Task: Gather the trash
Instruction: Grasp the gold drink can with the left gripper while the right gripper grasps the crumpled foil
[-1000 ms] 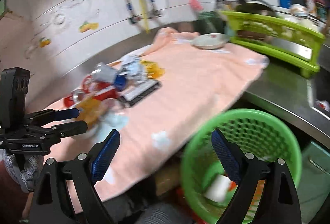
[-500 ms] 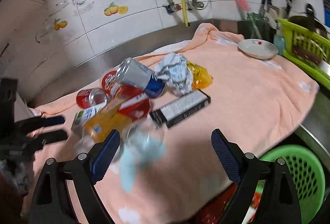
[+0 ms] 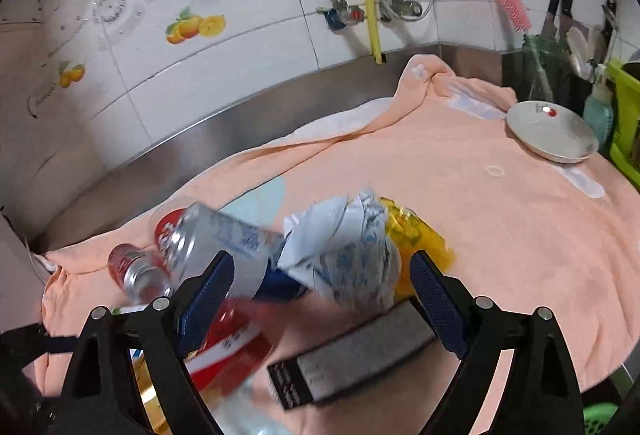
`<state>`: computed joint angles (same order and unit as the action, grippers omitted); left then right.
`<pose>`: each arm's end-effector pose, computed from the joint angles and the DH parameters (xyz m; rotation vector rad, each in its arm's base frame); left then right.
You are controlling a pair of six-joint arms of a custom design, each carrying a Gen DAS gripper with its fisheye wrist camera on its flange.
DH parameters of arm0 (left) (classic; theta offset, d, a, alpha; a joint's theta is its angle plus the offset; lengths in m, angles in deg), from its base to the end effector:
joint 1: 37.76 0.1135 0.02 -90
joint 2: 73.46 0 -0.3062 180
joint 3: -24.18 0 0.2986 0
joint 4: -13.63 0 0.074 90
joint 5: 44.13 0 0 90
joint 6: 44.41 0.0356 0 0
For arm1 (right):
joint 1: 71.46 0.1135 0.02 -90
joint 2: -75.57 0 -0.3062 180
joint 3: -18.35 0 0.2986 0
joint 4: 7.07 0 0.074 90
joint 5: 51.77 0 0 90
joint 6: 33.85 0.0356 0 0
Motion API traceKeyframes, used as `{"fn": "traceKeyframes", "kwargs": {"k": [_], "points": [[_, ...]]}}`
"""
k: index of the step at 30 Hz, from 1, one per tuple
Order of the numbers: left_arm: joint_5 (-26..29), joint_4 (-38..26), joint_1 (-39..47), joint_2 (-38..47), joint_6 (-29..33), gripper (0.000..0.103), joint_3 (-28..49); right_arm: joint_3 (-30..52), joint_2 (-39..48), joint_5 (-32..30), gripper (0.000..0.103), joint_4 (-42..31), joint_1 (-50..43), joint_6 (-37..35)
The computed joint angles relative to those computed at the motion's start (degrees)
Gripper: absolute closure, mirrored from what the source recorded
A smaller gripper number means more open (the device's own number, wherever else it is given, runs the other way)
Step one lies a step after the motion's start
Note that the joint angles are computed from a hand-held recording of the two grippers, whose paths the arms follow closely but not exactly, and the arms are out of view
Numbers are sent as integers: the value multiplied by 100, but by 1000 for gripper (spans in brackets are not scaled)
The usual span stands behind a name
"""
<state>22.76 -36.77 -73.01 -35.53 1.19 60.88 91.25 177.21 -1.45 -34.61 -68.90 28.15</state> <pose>0.1251 -0.0713 0.2116 -0.3580 2.3548 -0.1564 0.3985 0.0406 0.1855 -0.8656 2.1952 0.6691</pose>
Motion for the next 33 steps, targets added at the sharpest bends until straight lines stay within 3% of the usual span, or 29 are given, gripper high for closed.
{"fn": "traceKeyframes", "kwargs": {"k": [6,11,17,33], "points": [[84,-44,132,-100,109,25,3,351,543,372,23,92,270,51],[116,-2,197,-17,168,25,23,507,836,399,45,103,283,59],[245,299,389,335,332,25,168,297,664,77,61,324,101,175],[908,1309,1026,2627,863,26,972,-214,-276,-743,75,-221,-856,-46]]}}
